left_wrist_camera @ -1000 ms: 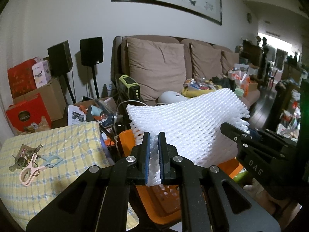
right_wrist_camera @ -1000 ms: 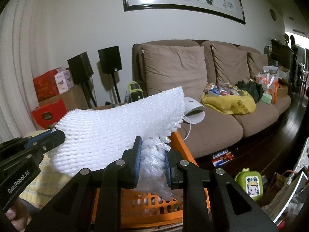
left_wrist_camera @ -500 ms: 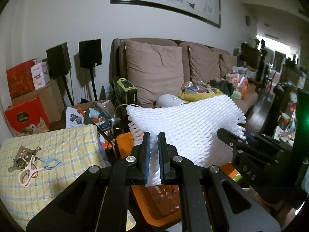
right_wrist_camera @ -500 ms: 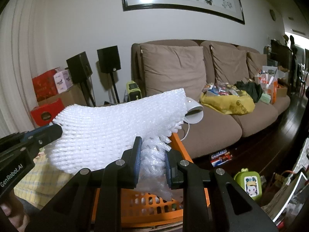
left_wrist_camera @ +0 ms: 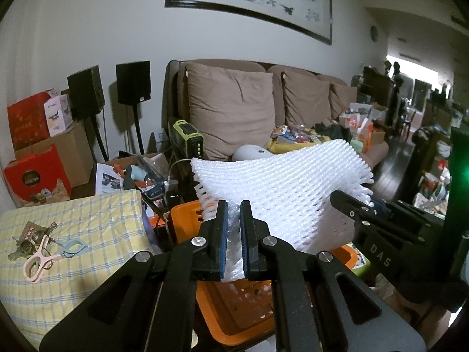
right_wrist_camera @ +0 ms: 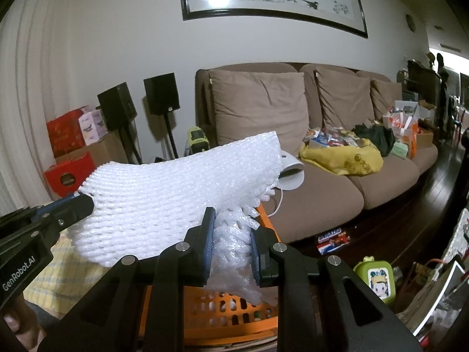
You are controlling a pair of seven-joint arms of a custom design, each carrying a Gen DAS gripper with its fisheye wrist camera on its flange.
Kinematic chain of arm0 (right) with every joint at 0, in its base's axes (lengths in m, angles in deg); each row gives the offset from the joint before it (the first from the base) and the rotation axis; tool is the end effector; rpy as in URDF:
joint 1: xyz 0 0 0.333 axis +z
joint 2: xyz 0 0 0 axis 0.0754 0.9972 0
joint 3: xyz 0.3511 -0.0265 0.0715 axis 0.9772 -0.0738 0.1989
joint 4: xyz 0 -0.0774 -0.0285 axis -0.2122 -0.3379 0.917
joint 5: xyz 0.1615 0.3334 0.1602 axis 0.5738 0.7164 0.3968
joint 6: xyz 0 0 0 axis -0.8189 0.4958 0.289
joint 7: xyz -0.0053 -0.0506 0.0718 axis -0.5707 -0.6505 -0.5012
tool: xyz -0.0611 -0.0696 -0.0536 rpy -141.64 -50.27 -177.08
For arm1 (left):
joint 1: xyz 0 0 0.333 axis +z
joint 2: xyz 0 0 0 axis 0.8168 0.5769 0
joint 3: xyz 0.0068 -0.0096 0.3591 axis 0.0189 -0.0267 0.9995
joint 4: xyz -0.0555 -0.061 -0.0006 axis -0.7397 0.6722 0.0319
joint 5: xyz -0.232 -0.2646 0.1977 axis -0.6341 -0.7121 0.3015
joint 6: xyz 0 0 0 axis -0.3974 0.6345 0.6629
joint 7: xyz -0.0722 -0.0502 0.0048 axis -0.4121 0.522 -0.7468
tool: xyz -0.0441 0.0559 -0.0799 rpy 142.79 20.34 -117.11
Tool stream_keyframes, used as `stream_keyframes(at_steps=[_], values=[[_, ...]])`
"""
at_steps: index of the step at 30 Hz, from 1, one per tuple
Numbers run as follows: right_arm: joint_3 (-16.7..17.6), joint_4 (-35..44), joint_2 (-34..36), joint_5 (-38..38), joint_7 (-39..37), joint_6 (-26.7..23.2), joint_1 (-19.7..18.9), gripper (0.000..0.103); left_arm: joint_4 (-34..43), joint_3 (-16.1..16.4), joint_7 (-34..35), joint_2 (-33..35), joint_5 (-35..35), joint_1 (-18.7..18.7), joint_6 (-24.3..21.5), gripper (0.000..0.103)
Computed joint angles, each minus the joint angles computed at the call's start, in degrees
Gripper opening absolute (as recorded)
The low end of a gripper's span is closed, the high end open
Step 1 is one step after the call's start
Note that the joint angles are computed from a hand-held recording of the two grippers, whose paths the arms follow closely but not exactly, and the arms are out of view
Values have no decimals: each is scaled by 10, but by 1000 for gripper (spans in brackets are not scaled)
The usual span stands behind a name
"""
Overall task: Organize objects
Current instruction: 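Bring the held foam sheet over the orange basket opening with both grippers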
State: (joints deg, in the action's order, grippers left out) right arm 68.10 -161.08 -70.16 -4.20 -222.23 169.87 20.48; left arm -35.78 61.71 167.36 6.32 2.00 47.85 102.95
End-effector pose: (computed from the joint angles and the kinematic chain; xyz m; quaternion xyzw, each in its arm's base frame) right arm 0.6112 0.2168 0.5360 -0.5405 0.6624 -0.3568 0.3765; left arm 0.6249 -0.1968 0.5796 -0.4666 0.7321 -0.4355 0.2379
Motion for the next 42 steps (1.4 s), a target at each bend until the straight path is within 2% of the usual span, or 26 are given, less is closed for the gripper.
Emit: stream_keyframes(at_steps=[6, 37, 42], values=[[0, 0, 4, 15, -15, 1, -1, 20, 1, 6, -26, 6, 23, -5, -5, 8], [-13, -8, 14, 106, -105, 21, 2, 20, 3, 7, -69, 22, 70, -1, -13, 8], [-10, -5, 21, 139, -148, 11, 3, 20, 4, 11, -79, 25, 81, -2, -19, 8]])
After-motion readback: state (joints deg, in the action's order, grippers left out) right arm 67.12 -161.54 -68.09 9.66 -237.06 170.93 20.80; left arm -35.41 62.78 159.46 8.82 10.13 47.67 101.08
